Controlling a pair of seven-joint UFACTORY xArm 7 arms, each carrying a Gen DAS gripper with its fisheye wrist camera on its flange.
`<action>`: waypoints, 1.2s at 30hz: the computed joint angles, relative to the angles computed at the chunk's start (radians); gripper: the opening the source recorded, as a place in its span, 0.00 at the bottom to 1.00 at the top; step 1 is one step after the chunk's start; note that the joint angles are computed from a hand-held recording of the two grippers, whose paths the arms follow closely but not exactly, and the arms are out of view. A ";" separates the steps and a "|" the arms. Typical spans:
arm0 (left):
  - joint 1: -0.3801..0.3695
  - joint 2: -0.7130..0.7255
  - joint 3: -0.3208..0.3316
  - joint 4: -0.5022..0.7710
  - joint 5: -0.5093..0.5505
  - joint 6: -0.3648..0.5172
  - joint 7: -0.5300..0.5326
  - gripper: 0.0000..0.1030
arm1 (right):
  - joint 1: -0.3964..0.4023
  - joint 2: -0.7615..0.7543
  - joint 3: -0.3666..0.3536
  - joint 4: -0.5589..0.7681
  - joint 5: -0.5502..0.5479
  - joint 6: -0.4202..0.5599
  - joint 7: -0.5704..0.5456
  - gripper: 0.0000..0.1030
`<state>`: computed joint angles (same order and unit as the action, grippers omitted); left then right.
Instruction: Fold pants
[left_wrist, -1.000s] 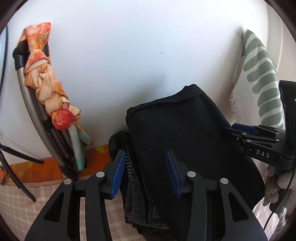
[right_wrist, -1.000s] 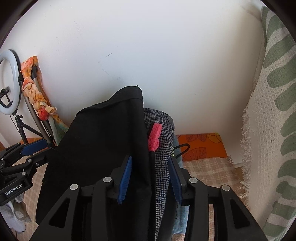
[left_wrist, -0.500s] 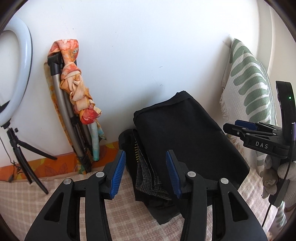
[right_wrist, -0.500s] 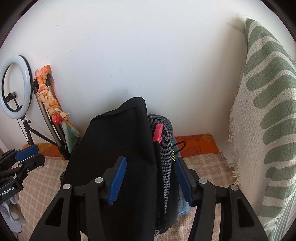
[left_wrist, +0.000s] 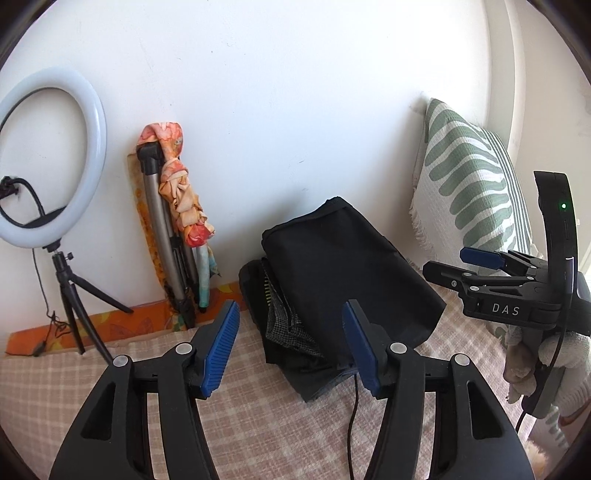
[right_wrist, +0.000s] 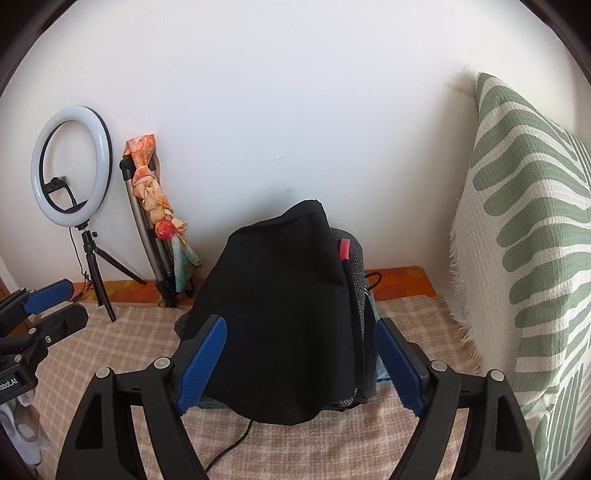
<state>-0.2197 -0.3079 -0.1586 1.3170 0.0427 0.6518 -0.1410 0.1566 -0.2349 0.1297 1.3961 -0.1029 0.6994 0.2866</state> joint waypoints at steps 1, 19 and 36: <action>-0.004 -0.014 0.003 -0.012 -0.008 0.002 0.002 0.56 | -0.002 -0.019 0.009 -0.020 -0.015 -0.006 0.017 0.85; -0.007 -0.358 0.020 -0.310 -0.074 0.021 0.027 0.75 | -0.027 -0.289 0.186 -0.241 -0.177 0.005 0.303 1.00; 0.014 -0.555 0.046 -0.526 -0.093 0.002 0.047 0.75 | -0.053 -0.378 0.315 -0.363 -0.253 -0.011 0.514 1.00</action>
<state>-0.2059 -0.8633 -0.1128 0.7913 -0.0500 0.6539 -0.0940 0.1039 -0.6132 0.4445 1.0335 -0.3557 0.6881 0.8006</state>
